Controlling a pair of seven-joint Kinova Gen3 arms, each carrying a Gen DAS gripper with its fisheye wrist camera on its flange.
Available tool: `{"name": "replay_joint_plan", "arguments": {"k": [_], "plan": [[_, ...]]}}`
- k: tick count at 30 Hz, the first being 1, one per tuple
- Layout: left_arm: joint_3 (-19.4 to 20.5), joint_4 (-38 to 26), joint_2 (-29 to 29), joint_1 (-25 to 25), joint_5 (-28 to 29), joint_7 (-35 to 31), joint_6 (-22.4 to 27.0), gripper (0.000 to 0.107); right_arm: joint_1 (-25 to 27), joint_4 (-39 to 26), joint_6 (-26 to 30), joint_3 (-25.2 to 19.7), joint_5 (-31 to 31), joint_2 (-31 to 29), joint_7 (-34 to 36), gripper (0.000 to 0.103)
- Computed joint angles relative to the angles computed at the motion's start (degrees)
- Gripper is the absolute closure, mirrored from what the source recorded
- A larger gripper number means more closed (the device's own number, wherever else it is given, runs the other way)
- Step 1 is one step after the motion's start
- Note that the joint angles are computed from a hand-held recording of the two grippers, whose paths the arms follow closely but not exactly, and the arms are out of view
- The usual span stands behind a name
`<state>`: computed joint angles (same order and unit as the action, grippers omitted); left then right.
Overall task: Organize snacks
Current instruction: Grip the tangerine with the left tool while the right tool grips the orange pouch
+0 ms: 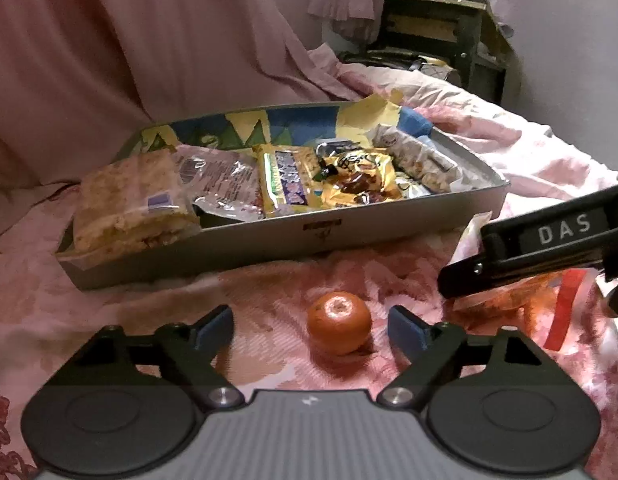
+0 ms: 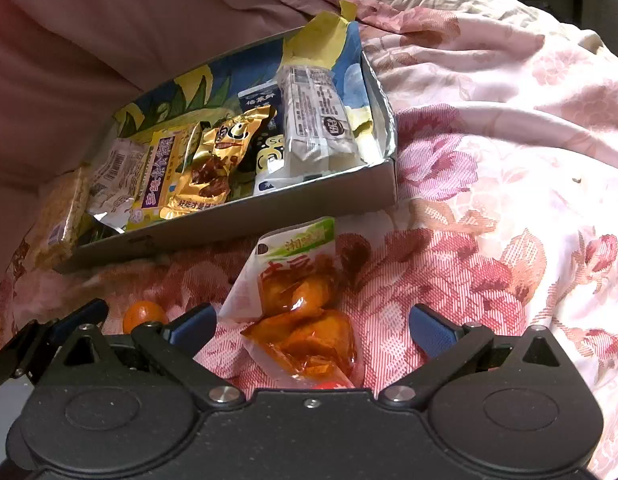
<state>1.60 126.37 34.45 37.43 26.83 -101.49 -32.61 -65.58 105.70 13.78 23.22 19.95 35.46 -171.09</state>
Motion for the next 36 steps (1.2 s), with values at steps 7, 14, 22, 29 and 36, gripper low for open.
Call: {"name": "replay_joint_plan", "arguments": {"k": [7,14,22,29,36], "plan": [[1.7,0.6,-0.3,-2.2,-4.2,1.8,0.3,0.047,-0.5,0.3,-0.4,0.7,0.1,0.1,-0.6,0.001],[2.7,0.8,-0.7,-3.6,-7.4,4.7,1.4,0.071,-2.2,1.0,-2.0,2.3,-0.1,0.4,0.1,0.009],[-1.5,0.1,-2.5,1.4,-1.2,1.4,5.5,0.071,-3.9,1.2,-3.7,3.4,-1.0,0.7,4.3,0.03],[-6.7,-0.4,-4.8,7.2,9.8,-5.5,10.7,0.072,-5.8,0.7,-2.2,4.1,-1.2,0.6,7.4,0.042],[-7.6,0.5,-7.2,7.2,14.7,-5.6,13.6,0.072,-6.3,1.5,-1.5,2.9,0.4,-0.5,7.7,0.047]]}}
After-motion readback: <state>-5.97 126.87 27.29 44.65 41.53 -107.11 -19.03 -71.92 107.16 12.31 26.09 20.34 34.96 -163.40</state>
